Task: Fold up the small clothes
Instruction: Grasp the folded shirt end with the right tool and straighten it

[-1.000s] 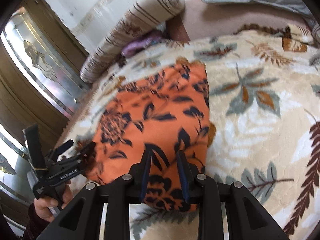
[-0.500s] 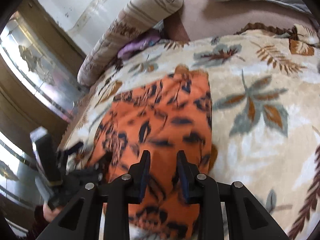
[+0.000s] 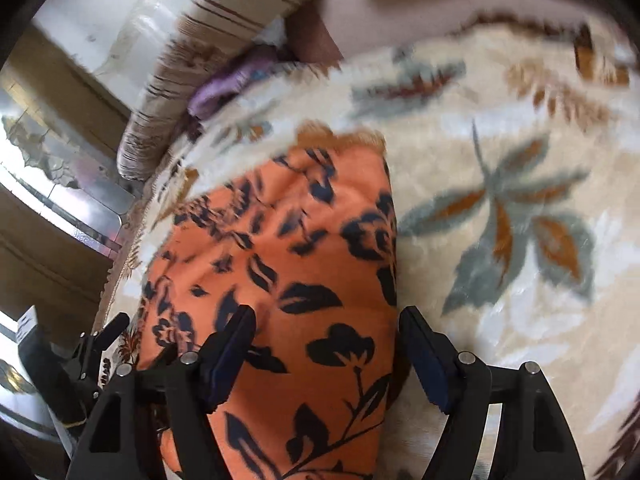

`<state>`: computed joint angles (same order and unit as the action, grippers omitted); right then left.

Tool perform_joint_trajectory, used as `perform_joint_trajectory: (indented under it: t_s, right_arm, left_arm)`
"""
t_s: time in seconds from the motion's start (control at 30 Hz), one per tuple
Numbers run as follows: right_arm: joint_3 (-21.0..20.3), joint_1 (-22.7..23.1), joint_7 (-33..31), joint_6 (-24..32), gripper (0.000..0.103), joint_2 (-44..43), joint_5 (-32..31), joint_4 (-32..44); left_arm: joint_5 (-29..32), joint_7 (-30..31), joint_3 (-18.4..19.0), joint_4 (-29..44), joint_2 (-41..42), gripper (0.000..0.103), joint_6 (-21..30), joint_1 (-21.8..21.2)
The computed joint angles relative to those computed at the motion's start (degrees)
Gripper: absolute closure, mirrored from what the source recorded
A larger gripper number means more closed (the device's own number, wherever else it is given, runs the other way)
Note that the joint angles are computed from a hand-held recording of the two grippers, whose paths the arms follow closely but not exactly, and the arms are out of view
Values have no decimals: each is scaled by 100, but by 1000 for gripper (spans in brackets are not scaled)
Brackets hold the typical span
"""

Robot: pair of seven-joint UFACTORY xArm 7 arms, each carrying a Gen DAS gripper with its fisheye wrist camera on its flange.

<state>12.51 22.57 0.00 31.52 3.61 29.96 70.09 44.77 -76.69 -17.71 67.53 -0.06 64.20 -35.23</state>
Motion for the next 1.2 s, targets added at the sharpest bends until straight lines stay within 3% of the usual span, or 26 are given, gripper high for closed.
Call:
perform_joint_trajectory:
  t_s: [0.13,0.2,0.23,0.33,0.47,0.53,0.6,0.63,0.77,0.9,1.0,1.2]
  right_arm:
    - [39,78,-589,-624,29,-415,511,-387]
    - [51,186,-859,-948,57,-488,476,-433]
    - [47,216,-772,-956,64,-435,276,-367]
    - [35,240,-649,-925,66,-136,133,-52]
    - [-96,272,-35,-270,66,752,-696,987]
    - [-108,256,430,439,66,1440,-1325,1820]
    - [33,146,805,1168,65,2123,-1622,2613]
    - [-95,256,781,1175,65,2200,-1576,2701]
    - [-32,226,802,908,64,1907,-1694,2394]
    - [88,57,620,500,64,1010,-1386,1385]
    - [141,14,373,423,64,329,-1087,755]
    - [99,214,54,607,64,-639,-447,-264]
  left_arm:
    - [-64,-62,-18,-108,-234,0,1,28]
    - [-42,-199,-15,-199,-433,0,-23,123]
    - [-38,-275,-18,-220,-511,0,-3,189]
    - [-89,-332,-20,-201,-555,0,176,395]
    - [-431,65,44,-167,-283,0,-54,522]
    - [-207,174,19,-63,-103,0,103,467]
    - [-176,256,77,-64,-81,0,55,438]
    - [-268,277,124,-124,-134,0,-61,453]
    - [-465,247,165,-335,-344,0,-383,539]
    - [-329,219,12,-241,-389,0,-87,510]
    - [-167,214,-93,-210,-441,0,121,426]
    - [-233,144,-184,-333,-619,0,29,402]
